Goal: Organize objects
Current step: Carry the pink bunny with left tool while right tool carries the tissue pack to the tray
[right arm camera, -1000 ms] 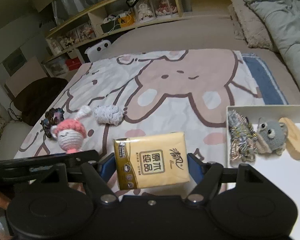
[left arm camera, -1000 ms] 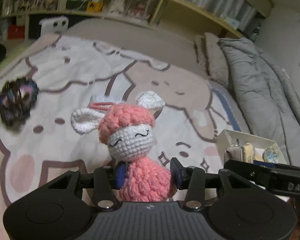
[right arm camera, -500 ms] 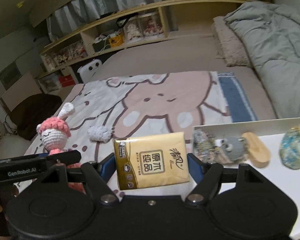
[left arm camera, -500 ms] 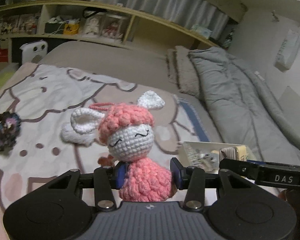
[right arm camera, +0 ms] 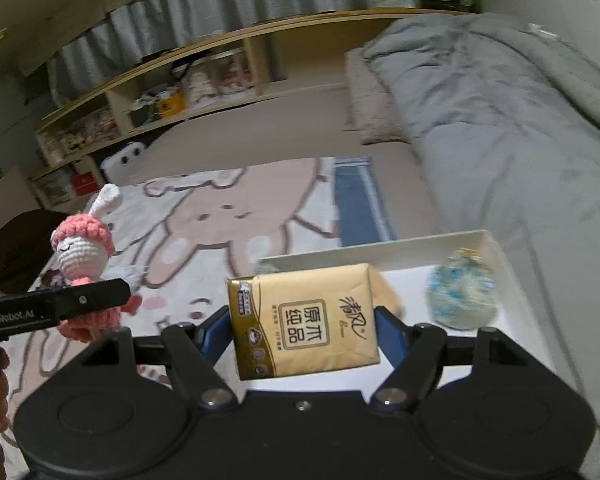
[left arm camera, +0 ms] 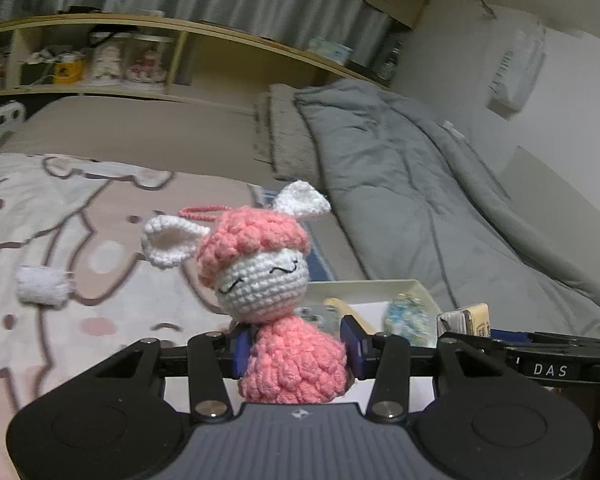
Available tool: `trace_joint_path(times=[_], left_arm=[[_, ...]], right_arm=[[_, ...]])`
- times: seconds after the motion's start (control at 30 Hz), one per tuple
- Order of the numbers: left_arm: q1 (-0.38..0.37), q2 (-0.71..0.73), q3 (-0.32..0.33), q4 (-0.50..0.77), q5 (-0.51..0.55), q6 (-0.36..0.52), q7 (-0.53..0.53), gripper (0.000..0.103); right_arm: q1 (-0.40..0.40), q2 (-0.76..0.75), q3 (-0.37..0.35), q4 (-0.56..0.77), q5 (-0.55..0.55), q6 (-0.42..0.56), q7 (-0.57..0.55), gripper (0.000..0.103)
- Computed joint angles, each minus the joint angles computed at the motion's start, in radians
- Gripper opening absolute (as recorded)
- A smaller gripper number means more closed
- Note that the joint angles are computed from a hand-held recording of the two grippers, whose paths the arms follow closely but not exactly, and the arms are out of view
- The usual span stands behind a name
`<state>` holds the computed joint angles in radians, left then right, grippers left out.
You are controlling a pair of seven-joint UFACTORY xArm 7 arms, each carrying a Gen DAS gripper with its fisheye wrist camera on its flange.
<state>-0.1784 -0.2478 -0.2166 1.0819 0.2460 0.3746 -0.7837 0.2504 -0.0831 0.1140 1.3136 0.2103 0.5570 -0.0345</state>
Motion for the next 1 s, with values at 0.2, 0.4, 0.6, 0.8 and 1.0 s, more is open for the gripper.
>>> trace_joint_path(times=[0.2,0.4,0.6,0.8,1.0], left_arm=[[-0.037,0.121,-0.031,0.110,0.054,-0.004,-0.052,0.047],[-0.117,0.229,-0.011,0.208,0.105,-0.004,-0.098,0.047],[-0.198,0.322,0.021,0.293,0.103,0.009,-0.103,0.047],[-0.259,0.403,0.045,0.359,0.059,-0.008,-0.093,0.047],[-0.285,0.468,0.043,0.393,-0.072,-0.076,-0.043,0.047]], right_arm=[[-0.040,-0.041,-0.042,-0.053,0.023,-0.003,-0.038,0.075],[-0.075,-0.054,-0.069,-0.081,0.041,-0.004,-0.082,0.075],[-0.102,-0.059,-0.091,-0.107,0.078,0.000,-0.132,0.075],[-0.122,-0.067,-0.107,-0.143,0.111,-0.003,-0.166,0.075],[-0.145,-0.064,-0.119,-0.164,0.132,-0.002,-0.182,0.075]])
